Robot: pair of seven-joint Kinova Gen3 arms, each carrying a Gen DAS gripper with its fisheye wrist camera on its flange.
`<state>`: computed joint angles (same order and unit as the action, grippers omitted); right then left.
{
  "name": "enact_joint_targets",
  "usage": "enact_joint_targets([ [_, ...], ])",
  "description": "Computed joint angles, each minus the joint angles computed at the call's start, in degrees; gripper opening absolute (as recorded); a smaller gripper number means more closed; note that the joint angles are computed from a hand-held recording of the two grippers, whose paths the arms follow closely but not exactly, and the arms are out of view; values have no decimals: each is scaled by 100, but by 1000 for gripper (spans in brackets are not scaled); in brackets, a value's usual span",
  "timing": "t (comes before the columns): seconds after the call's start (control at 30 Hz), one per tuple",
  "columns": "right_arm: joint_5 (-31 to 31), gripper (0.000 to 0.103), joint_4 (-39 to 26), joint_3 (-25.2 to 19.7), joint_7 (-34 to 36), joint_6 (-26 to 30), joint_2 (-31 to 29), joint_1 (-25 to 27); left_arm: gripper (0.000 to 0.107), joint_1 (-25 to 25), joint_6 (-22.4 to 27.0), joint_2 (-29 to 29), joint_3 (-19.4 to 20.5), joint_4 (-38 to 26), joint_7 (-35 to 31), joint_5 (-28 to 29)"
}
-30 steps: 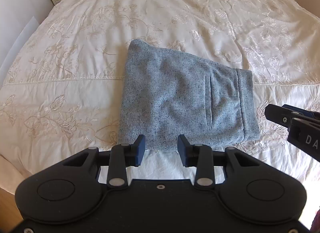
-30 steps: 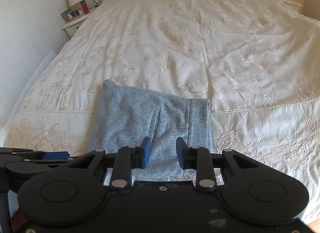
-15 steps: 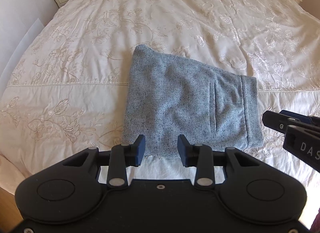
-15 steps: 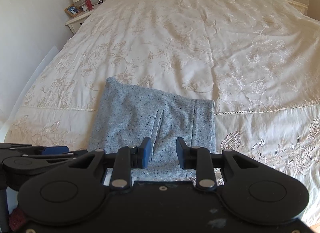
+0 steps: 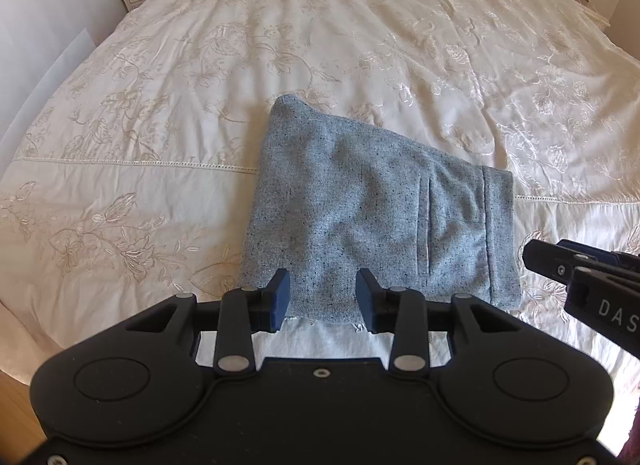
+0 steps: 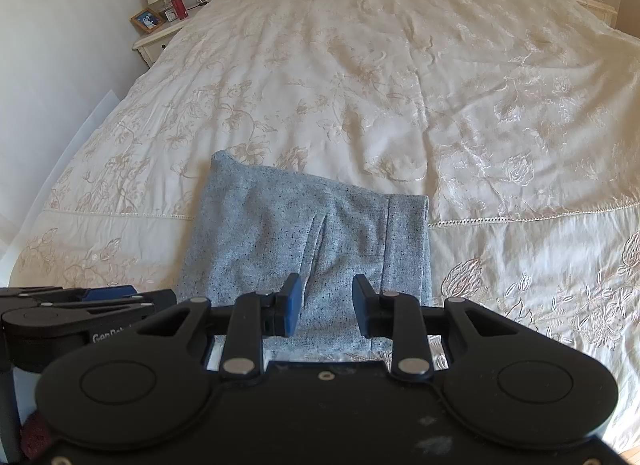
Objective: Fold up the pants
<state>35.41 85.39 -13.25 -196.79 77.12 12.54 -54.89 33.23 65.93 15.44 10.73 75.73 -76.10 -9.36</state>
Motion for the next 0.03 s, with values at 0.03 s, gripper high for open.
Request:
enact_joint_targets([
  [0.03,-7,30,20,-1,-14,-14,-8,2,49,4,24,15,1,-17,0,-1],
])
